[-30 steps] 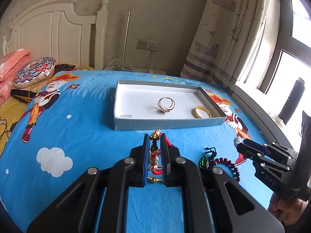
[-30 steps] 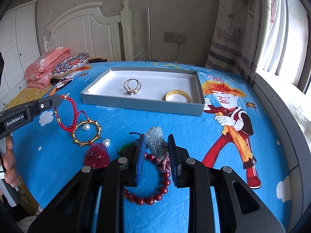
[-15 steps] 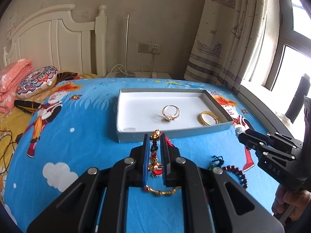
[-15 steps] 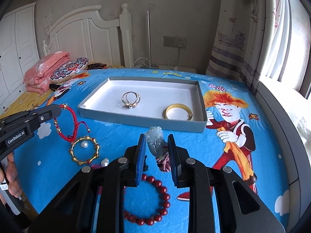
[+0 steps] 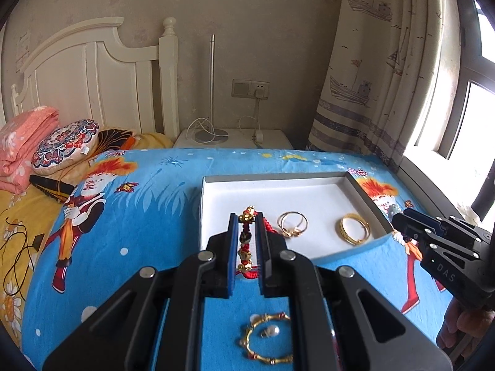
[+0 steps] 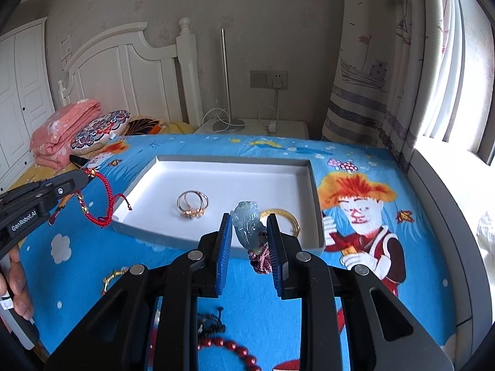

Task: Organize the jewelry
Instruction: 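Lower the red-string bracelet into the tray with the left tool while the right tool places the jade pendant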

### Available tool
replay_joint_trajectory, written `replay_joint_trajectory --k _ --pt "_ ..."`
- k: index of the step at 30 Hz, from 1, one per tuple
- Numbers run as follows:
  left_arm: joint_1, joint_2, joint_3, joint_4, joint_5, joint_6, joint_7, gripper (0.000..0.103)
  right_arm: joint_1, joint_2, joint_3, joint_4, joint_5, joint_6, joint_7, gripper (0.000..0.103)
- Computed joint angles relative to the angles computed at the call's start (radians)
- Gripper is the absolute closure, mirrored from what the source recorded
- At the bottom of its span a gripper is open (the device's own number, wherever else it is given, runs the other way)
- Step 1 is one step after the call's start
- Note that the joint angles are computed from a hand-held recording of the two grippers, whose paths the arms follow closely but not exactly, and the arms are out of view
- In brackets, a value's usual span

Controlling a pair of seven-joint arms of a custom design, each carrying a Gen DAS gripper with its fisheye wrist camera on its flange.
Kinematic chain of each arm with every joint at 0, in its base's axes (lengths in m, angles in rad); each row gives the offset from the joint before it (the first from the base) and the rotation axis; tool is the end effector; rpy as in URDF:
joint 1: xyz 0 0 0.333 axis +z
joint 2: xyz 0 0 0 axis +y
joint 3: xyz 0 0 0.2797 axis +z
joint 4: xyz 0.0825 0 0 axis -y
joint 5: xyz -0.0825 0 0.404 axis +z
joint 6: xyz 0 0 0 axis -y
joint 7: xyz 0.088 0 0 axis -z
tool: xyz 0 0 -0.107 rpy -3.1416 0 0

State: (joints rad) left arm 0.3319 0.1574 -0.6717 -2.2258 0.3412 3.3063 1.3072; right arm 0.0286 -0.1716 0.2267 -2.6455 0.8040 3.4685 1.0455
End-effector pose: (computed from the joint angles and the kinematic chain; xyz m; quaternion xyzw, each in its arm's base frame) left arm 0.5531 -0.2236 0.3846 -0.4958 0.7359 -0.4030 0.2242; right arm 0.4644 0.0327 0.3510 -0.6021 0.6613 -0.3241 0.3084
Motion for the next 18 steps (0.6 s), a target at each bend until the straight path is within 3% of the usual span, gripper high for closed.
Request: replay_joint_trajectory --k 3,7,11,18 --pt "-0.162 0.033 0.151 0.053 -0.044 -0.02 0.032 0.093 -0.008 0.03 0.004 0.048 0.021 -0.01 -0.02 0.08" --pt "-0.28 0.067 0.261 0.1 -0.098 -0.037 0.067 0.093 -0.008 0.077 0.009 0.119 0.105 -0.022 -0.093 0.08" --pt "-0.321 0.107 0.296 0.137 -0.146 -0.055 0.106 0.093 0.009 0.135 0.012 0.208 0.284 -0.017 -0.262 0.08" --pt "-0.372 0.17 0.341 0.19 -0.221 -0.077 0.183 0.093 0.104 0.218 -0.066 0.339 0.538 -0.02 -0.513 0.08"
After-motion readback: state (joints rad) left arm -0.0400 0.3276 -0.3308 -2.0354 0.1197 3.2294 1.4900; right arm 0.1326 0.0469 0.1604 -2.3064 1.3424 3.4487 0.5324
